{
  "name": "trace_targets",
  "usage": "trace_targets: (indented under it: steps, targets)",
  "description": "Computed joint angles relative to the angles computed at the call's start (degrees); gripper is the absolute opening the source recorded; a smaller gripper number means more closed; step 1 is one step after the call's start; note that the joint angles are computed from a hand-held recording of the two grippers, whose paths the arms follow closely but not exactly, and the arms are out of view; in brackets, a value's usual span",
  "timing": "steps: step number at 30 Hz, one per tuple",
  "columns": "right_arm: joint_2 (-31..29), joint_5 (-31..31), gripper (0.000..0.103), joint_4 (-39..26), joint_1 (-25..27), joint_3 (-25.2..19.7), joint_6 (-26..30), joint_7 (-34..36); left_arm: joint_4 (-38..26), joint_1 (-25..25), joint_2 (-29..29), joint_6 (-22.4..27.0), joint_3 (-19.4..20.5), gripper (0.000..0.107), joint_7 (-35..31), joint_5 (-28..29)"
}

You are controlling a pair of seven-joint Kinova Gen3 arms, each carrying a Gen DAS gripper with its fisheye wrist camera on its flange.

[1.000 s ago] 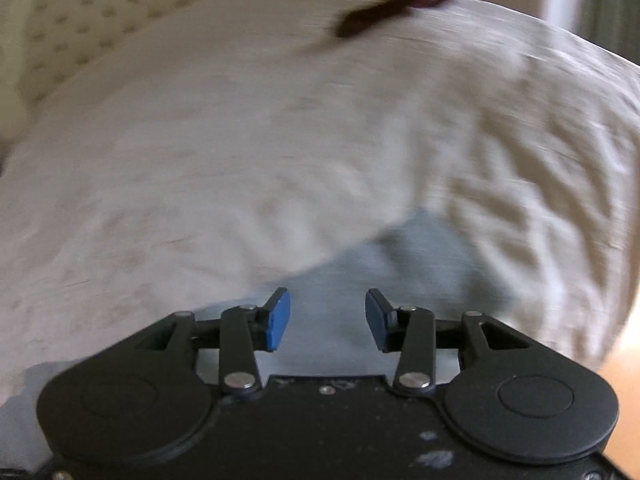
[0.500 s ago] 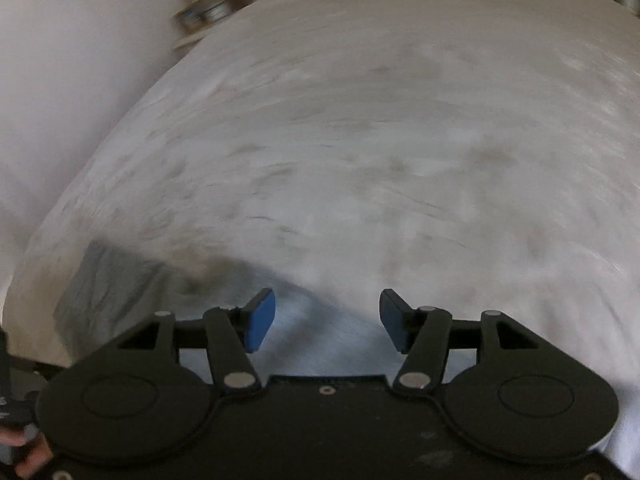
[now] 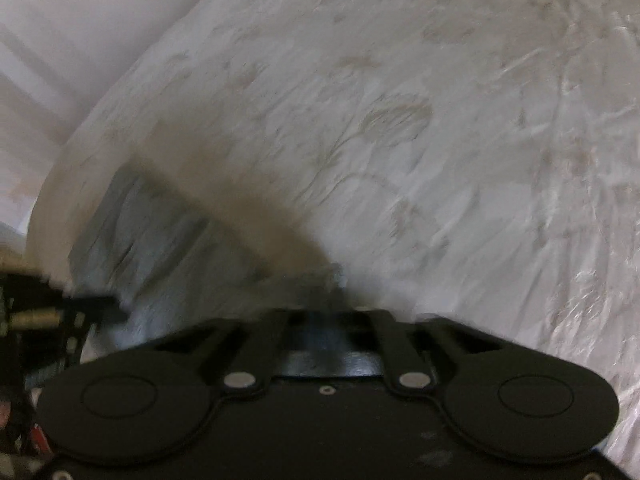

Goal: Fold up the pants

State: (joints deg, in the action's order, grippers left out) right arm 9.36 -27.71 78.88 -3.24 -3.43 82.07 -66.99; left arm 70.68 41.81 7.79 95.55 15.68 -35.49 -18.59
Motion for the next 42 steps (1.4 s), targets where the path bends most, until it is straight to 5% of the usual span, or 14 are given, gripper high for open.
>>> trace_targets:
  steps: [6,17,22,25,28,37,42]
  targets:
    - [-12.0,-2.6,0.004,8.7,-0.4,1.0,-2.9,3.8,-2.7,-2.8,0.9,-3.3,-1.4,0.011,-4.2,0.4]
    - [-22.9,3.3,0.004,18.2,-7.9,0.1,-8.2,-6.4,-6.0,-5.0,4.6,-12.9,-2.3,0.011,-15.8,10.0]
    - [-22.8,3.5,0.006,18.8,-9.1,1.2,-10.2,-7.6,-6.6,-3.4,6.8,-11.2,-2.3,0.011,-16.8,12.3]
    - [-22.9,5.1,0.019,18.7,-9.3,0.9,-11.6,-8.4,-5.3,-2.3,6.7,-9.1,-3.1,0.011,-15.3,11.9]
    - [-23.1,6.3,0.048,17.8,-9.5,1.3,-12.1,-7.9,-1.9,-3.9,4.5,-9.8,-3.3,0.011,-14.2,14.4]
    - [-19.0,5.8,0.052,14.3,-8.4,4.0,-12.9,-2.8,2.4,-6.5,1.0,-10.0,-2.1,0.011,-13.8,16.0]
    - [-12.4,-0.9,0.052,9.6,-5.8,5.4,-6.8,-1.0,5.3,-6.3,-1.1,-11.0,-1.2,0.011,-12.0,15.5]
